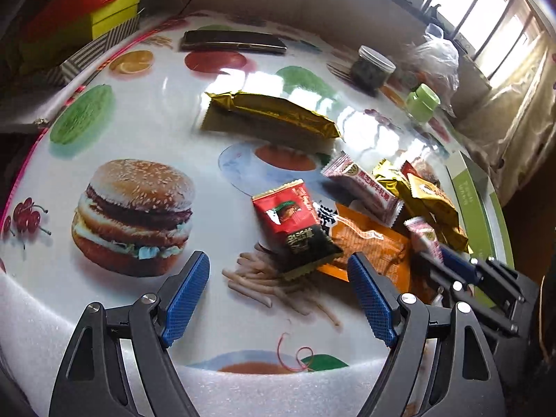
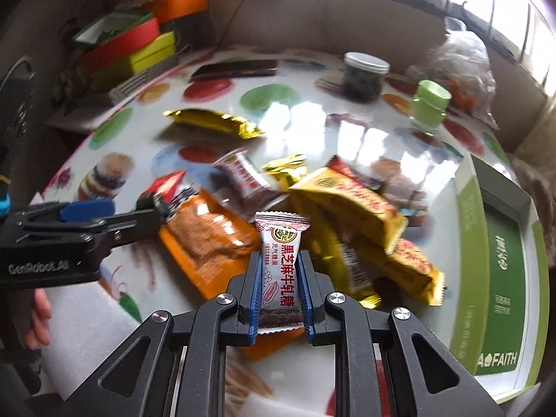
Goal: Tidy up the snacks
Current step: 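Close the left gripper on the red-and-black candy pack, then carry both candies to the green box with both grippers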
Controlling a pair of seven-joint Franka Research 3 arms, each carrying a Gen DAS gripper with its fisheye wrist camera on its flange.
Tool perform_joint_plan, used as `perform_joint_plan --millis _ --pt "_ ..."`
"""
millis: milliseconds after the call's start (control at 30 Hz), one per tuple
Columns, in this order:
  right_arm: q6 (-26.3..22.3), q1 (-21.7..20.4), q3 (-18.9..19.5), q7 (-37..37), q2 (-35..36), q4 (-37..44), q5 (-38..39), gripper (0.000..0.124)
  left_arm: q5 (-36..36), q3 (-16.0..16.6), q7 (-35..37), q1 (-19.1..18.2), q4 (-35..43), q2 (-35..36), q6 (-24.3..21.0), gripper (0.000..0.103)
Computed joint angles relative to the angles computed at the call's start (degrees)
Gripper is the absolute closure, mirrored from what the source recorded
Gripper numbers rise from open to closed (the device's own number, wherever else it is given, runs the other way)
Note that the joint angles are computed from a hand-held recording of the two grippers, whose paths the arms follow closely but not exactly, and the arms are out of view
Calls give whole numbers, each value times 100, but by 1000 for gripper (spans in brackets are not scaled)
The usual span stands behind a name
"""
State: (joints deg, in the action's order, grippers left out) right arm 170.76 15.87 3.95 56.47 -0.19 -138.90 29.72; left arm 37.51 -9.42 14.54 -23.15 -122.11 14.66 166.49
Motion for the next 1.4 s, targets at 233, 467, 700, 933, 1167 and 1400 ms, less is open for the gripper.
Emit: perform_joint_plan --millis 233,467,700,933,1167,1400 --pt "-505 151 21 -796 -219 -69 831 105 21 43 -93 25 41 7 -9 21" --pt "-330 157 -51 -604 -442 -281 830 105 222 58 -169 -9 270 89 -408 21" --pt "-252 189 -197 -521 -691 -465 957 105 416 43 -275 -61 427 150 -914 38" --pt "-243 114 -298 -292 -792 -547 917 105 532 7 -254 -66 581 219 -1134 65" --pt "-232 95 -376 -205 -891 -633 951 105 551 -24 -158 -60 640 239 -1189 73" --pt "-167 82 -451 -173 -990 -712 1045 105 712 -20 -244 -114 631 153 -1169 74"
